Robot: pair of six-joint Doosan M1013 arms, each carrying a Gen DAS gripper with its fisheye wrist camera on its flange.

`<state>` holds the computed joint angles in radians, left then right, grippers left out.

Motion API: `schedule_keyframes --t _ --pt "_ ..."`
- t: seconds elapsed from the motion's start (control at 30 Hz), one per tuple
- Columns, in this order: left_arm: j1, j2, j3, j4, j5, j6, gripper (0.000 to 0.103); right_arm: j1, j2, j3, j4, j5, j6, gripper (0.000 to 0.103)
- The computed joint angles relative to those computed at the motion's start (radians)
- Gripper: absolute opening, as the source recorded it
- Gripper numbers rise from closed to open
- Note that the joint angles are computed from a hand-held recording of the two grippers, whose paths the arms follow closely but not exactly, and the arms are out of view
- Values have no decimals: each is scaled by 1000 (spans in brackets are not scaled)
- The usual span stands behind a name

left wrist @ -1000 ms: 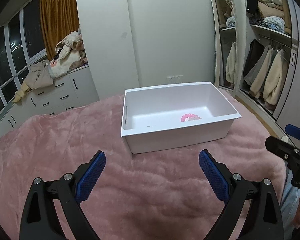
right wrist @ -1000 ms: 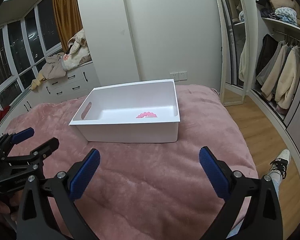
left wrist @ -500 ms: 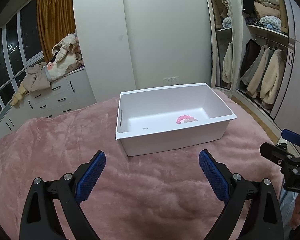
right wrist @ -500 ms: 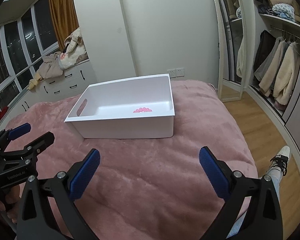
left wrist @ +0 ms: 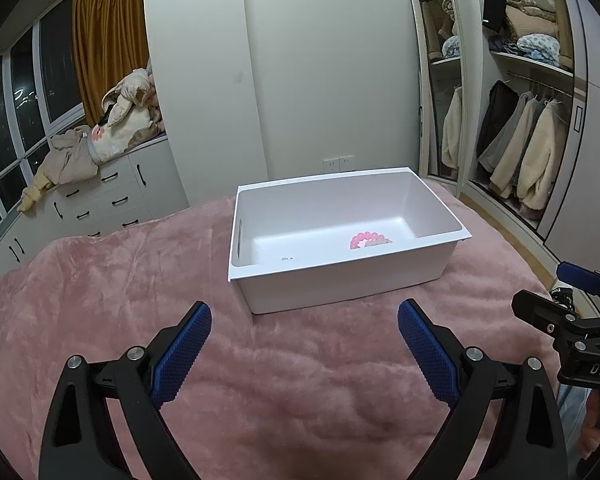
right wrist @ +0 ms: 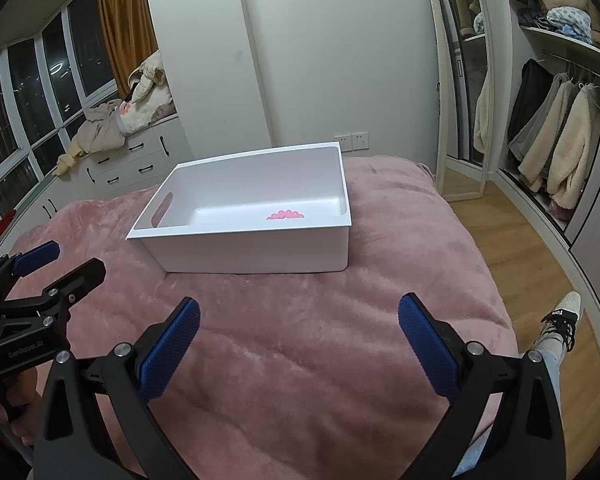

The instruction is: Organize jewelry

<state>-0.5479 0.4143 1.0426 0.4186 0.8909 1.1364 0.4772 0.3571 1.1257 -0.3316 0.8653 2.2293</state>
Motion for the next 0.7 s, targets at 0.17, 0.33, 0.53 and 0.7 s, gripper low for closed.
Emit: schedule_keyframes --t 0.17,0.33,0.53,0.7 --pt "2 2 -2 -8 3 9 95 1 1 -2 3 2 -2 98" --pt "5 1 2 -19 -4 15 95 1 2 -2 -1 2 3 98" --pt "6 -3 8 -16 -8 9 95 2 1 -2 0 2 -1 98" --pt "6 -1 6 -23 -3 14 96 3 1 -4 -1 8 1 98"
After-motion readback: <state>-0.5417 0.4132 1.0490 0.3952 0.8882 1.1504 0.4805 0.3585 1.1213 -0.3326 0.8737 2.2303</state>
